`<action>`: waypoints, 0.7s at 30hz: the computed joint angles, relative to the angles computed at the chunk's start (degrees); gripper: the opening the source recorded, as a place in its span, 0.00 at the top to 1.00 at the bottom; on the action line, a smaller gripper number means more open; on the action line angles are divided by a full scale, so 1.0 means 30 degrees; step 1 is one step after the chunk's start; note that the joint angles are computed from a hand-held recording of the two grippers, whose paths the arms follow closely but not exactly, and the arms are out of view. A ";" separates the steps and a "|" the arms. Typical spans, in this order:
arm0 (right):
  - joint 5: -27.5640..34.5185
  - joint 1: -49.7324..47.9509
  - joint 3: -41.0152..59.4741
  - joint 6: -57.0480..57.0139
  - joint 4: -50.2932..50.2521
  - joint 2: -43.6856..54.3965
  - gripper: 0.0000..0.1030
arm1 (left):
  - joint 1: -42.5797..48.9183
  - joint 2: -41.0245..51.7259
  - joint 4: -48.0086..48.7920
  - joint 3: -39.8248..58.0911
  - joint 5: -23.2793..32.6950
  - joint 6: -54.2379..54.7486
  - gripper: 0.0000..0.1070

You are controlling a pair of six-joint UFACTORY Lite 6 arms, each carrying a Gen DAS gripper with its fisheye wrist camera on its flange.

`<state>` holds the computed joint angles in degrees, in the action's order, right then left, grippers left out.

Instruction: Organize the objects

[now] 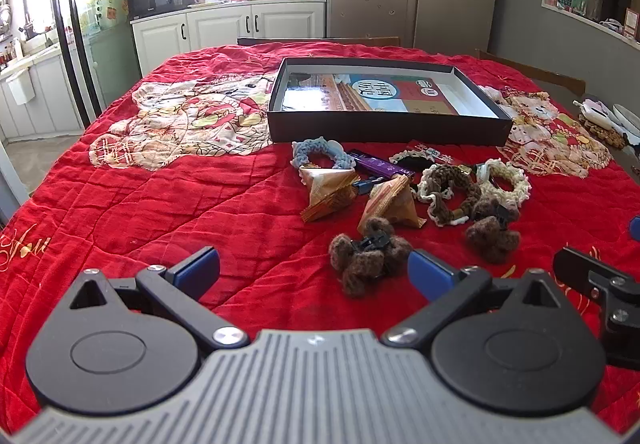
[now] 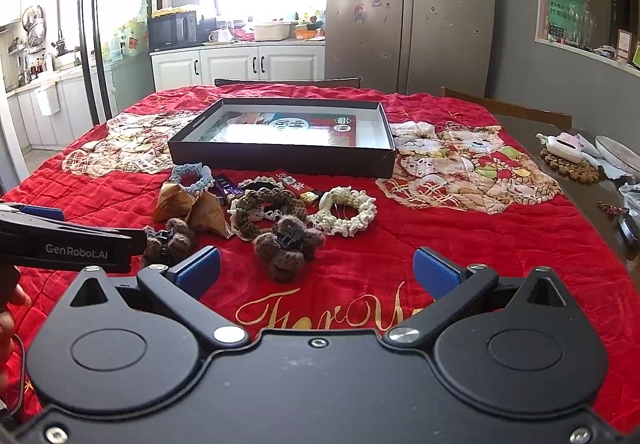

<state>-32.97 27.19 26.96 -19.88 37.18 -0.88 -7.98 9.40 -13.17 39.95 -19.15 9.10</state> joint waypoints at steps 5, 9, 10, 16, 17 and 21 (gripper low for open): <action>-0.0092 0.0050 0.0028 0.0081 -0.0076 0.0135 0.00 | -0.0022 0.0018 0.0125 0.0017 0.0013 -0.0129 0.04; -0.0091 0.0055 0.0022 0.0122 -0.0119 0.0142 0.00 | -0.0021 0.0021 0.0124 0.0024 0.0035 -0.0112 0.04; -0.0091 0.0055 0.0022 0.0122 -0.0119 0.0142 0.00 | -0.0007 0.0036 0.0184 0.0039 0.0027 -0.0156 0.04; -0.0030 0.0036 0.0052 0.0169 -0.0186 0.0179 0.00 | -0.0049 0.0100 0.0137 0.0007 -0.0055 -0.0129 0.04; -0.0007 0.0013 0.0051 0.0186 -0.0214 0.0179 0.00 | -0.0064 0.0132 0.0128 0.0015 -0.0062 -0.0146 0.04; -0.0025 -0.0086 0.0215 0.0365 -0.0496 0.0516 0.01 | -0.0071 0.0295 0.0178 0.0087 -0.0120 -0.0082 0.04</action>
